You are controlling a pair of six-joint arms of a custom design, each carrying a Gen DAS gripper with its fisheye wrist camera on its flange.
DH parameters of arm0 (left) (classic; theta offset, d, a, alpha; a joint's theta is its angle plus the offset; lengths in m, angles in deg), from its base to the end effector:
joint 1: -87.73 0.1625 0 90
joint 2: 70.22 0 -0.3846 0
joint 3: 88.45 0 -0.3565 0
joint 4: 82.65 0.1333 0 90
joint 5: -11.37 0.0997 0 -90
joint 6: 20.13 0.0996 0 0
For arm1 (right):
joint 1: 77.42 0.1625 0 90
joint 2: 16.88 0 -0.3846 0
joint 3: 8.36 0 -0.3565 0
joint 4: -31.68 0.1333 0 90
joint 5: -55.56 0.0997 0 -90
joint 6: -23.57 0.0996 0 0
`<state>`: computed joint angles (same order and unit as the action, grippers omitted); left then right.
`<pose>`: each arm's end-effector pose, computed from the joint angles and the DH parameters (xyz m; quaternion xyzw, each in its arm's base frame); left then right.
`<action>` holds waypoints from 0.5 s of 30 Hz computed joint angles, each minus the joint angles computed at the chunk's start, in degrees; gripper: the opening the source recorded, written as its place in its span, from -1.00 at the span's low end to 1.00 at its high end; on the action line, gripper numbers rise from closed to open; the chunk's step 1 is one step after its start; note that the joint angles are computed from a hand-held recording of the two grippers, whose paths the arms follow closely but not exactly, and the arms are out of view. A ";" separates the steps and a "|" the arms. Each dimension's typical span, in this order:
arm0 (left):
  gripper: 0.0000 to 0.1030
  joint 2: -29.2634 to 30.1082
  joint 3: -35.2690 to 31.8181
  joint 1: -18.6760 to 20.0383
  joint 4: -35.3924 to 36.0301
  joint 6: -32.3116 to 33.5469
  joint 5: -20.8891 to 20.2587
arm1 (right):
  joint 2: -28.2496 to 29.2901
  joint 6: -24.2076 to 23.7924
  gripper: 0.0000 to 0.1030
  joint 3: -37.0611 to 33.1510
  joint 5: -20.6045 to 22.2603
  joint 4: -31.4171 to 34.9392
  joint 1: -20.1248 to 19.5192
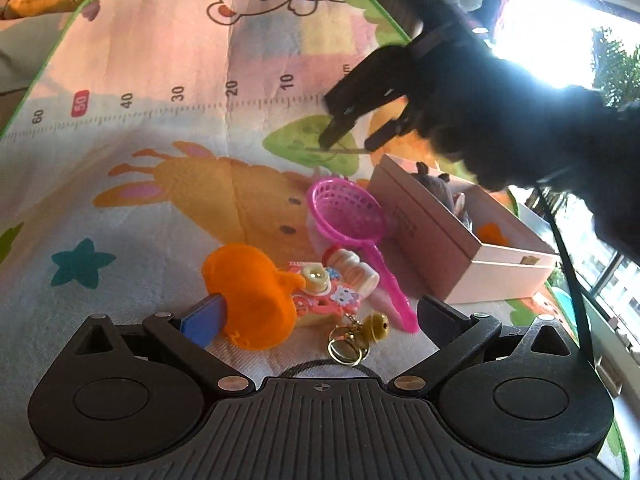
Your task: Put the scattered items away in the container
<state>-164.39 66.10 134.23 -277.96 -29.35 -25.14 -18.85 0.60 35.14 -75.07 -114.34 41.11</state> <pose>-0.0247 -0.3359 0.2646 0.0789 0.8393 -0.4904 0.2211 0.4263 -0.6409 -0.1089 0.3647 -0.8570 0.1348 0.3383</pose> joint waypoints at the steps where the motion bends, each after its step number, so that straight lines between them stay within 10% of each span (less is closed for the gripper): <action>1: 1.00 0.02 -0.12 0.23 0.05 -0.03 -0.10 | 0.60 -1.40 -0.16 0.05 -0.94 -1.09 0.06; 3: 1.00 -0.18 -0.14 0.32 0.34 -0.11 -0.21 | -0.13 -5.74 -0.48 2.99 -1.07 -5.18 0.32; 11: 1.00 0.20 0.16 0.12 -0.50 1.55 -1.03 | -19.43 -3.13 -0.49 30.25 12.75 -4.28 0.20; 15: 1.00 0.32 0.28 -0.02 -0.73 1.75 -1.07 | -30.71 -1.62 -0.91 44.71 20.02 -7.92 -0.09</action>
